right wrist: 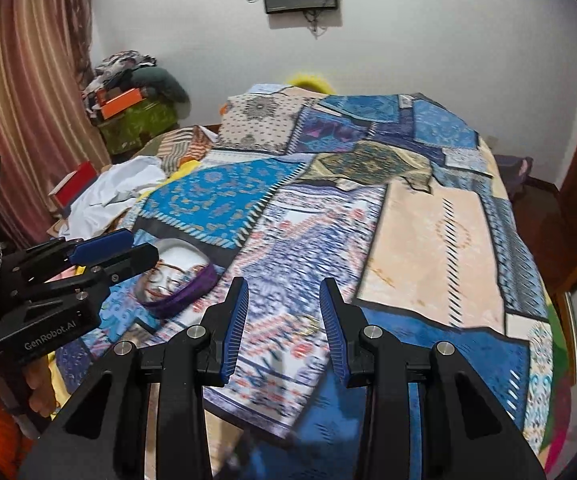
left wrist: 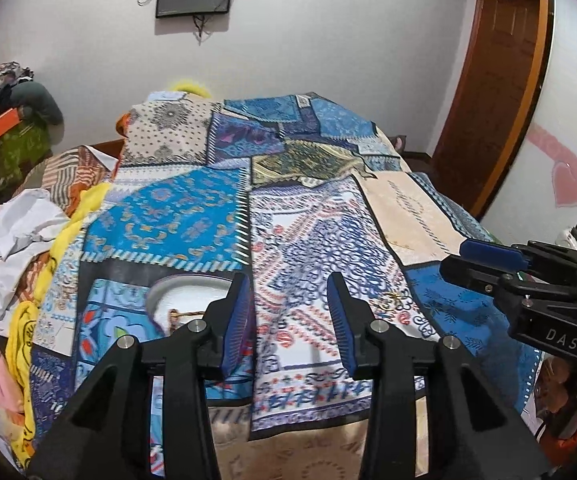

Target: Organize jewelry

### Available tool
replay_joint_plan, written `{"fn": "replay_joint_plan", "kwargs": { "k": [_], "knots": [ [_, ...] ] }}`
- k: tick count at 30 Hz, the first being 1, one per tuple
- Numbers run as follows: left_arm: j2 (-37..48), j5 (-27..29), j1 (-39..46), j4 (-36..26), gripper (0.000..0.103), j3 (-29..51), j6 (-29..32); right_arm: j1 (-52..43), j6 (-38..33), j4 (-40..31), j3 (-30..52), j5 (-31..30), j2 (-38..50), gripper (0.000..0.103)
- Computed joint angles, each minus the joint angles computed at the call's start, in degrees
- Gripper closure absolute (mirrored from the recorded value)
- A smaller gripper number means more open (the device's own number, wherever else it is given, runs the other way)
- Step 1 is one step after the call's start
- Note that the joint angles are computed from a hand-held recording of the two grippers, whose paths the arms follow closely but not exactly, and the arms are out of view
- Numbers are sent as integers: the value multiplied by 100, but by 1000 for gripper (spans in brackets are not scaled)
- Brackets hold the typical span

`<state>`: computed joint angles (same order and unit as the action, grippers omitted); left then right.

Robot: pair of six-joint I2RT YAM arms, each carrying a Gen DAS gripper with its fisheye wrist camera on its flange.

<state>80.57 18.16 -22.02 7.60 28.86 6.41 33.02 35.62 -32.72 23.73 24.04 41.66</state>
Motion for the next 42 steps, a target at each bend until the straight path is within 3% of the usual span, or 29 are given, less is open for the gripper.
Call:
{"fn": "replay_joint_plan", "kwargs": {
  "k": [10, 17, 20, 24, 32, 42],
  "knots": [
    [820, -268, -643, 230, 64, 149, -144, -981, -381, -149, -589, -778, -726, 69],
    [1428, -230, -824, 396, 65, 239, -190, -1120, -608, 433, -824, -1085, -241, 69],
    [1620, -6, -813, 361, 74, 317, -133, -1105, -728, 710, -872, -1188, -2, 69],
    [1727, 10, -892, 554, 76, 270, -89, -1087, -830, 1008, -922, -1280, 195, 69],
    [1916, 171, -837, 597, 93, 364, -6, -1255, -1035, 1568, -971, -1481, 777, 69],
    [1918, 216, -749, 800, 95, 262, -13, -1287, -1300, 2015, -884, -1573, 1393, 69]
  ]
}}
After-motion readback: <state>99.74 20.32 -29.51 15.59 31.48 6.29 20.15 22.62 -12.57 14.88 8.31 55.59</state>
